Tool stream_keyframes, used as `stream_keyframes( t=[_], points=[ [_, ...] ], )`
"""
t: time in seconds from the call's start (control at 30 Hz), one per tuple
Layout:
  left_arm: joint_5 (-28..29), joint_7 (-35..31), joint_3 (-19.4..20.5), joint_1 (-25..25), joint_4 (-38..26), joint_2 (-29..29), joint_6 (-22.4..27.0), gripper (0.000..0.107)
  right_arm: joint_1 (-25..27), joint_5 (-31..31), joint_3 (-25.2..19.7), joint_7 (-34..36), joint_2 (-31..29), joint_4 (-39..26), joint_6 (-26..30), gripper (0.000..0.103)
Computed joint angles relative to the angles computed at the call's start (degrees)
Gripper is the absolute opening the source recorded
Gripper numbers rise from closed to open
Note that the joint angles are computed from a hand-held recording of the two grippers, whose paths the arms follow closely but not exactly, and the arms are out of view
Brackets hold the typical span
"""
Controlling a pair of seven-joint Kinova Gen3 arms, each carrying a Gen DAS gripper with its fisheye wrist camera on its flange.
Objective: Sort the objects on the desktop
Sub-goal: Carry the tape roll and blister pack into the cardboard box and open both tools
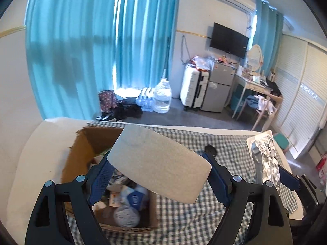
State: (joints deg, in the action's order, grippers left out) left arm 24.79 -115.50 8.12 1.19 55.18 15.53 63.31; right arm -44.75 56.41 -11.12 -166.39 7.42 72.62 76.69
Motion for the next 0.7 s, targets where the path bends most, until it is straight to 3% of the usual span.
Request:
stream_keyframes(
  t=[0.33,0.7],
  points=[
    [-2.72,1.50,-1.63,-2.98,-1.88,4.89,0.55,0.086,0.92,-7.32,4.09,7.41,7.36,-6.78,-8.60,0.069],
    [-8.09,5.15,-2.02,-3.19,-7.73,14.10,3.76,0.086,5.89,-21.89,9.04,18.18,15.93,-13.33,-15.45,0.069]
  ],
)
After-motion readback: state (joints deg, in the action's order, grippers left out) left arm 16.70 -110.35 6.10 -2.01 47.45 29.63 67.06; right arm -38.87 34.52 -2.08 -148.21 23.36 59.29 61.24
